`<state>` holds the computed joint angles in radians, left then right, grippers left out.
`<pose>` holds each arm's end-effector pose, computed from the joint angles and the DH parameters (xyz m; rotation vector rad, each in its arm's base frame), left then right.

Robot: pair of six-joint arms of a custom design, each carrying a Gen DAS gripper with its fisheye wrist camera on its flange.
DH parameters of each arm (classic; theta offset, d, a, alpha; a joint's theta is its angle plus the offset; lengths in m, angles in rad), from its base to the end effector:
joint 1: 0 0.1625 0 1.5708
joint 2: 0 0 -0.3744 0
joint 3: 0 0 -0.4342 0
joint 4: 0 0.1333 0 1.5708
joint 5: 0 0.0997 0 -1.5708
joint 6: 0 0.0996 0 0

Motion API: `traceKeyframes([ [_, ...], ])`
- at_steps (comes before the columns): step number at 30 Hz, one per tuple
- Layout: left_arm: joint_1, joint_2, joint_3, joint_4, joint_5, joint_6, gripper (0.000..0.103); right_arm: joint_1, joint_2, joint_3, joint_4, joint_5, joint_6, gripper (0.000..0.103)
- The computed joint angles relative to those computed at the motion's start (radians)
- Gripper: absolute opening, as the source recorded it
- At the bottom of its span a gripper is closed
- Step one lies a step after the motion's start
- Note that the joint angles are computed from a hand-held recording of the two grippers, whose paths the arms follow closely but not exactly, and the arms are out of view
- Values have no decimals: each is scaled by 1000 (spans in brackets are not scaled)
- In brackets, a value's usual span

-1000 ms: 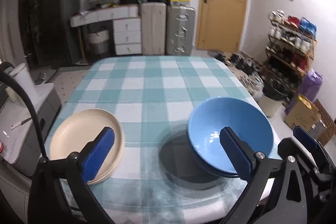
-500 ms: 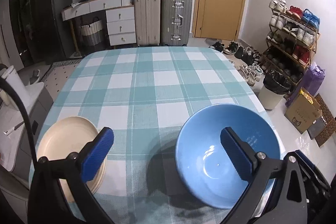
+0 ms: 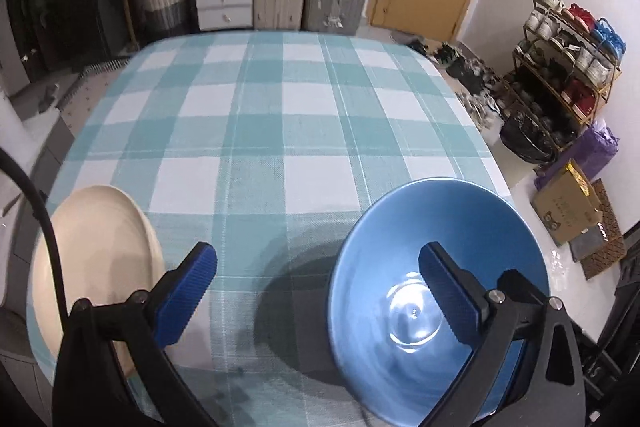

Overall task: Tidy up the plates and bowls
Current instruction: 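Close the right tool on the bowl stack rim while the left tool grips its other rim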

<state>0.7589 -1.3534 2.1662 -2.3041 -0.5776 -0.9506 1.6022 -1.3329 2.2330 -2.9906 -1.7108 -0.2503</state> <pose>-0.1950 -0.4837 0.1506 -0.1098 2.2959 -0.9026 0.1348 -0.4896 0.1501 0.3485 -2.8370 0.7334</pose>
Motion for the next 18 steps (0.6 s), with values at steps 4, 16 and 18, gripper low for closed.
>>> traceKeyframes([
  [4,29,30,-36,-3,-38,27,102,4,27,-24,2,-29,19,102],
  [16,81,63,-46,-68,-148,79,84,-15,42,-58,125,-14,41,65],
  [18,83,70,-49,-65,-152,83,68,-13,49,-63,138,-20,33,54],
])
